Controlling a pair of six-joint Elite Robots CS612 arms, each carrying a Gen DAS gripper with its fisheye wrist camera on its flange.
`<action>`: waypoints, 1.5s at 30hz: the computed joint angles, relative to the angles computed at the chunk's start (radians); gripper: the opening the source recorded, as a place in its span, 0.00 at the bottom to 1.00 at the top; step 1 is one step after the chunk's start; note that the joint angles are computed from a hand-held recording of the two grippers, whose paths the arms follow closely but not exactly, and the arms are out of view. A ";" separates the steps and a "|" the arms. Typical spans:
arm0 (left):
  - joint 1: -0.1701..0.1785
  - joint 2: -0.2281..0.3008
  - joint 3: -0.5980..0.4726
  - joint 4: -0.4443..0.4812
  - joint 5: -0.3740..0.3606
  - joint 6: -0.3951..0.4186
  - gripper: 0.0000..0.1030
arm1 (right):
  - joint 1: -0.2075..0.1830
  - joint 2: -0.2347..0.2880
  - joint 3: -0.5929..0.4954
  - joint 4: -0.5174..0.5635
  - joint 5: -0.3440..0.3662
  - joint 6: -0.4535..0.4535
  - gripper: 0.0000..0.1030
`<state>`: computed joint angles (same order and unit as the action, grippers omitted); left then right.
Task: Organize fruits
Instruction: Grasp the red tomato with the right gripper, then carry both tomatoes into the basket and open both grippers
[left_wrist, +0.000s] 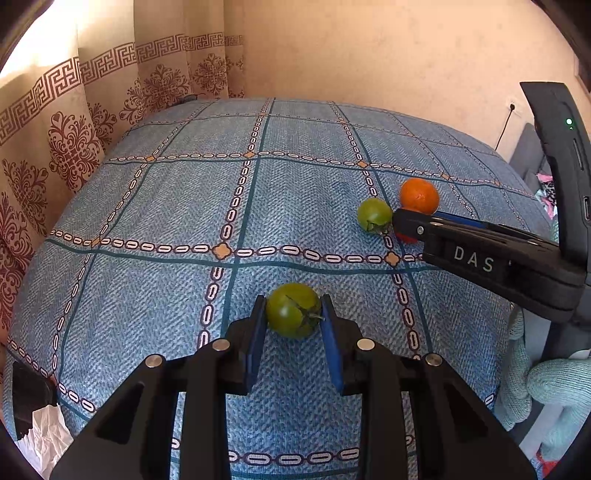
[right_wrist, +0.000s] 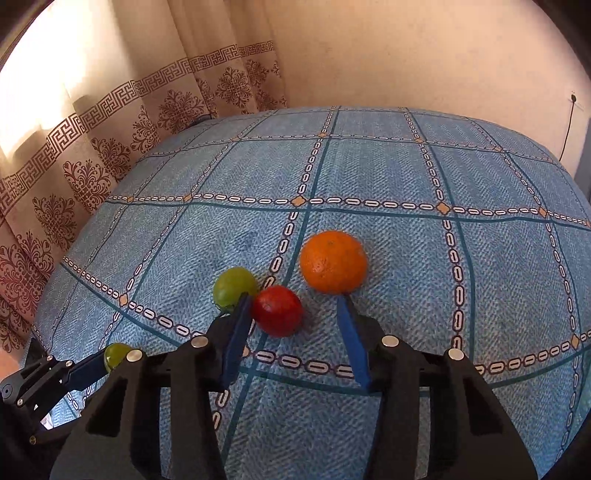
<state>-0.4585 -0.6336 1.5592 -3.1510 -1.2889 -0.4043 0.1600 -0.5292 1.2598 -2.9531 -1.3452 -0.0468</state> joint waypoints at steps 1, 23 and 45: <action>0.000 0.001 -0.001 0.000 0.000 0.001 0.28 | 0.000 0.001 -0.002 0.006 0.009 -0.004 0.42; -0.008 -0.012 0.005 0.007 0.009 0.024 0.28 | -0.039 -0.075 0.144 -0.135 0.052 0.077 0.28; -0.107 -0.047 -0.029 -0.110 0.000 0.189 0.28 | -0.158 -0.248 0.444 -0.471 -0.088 0.221 0.28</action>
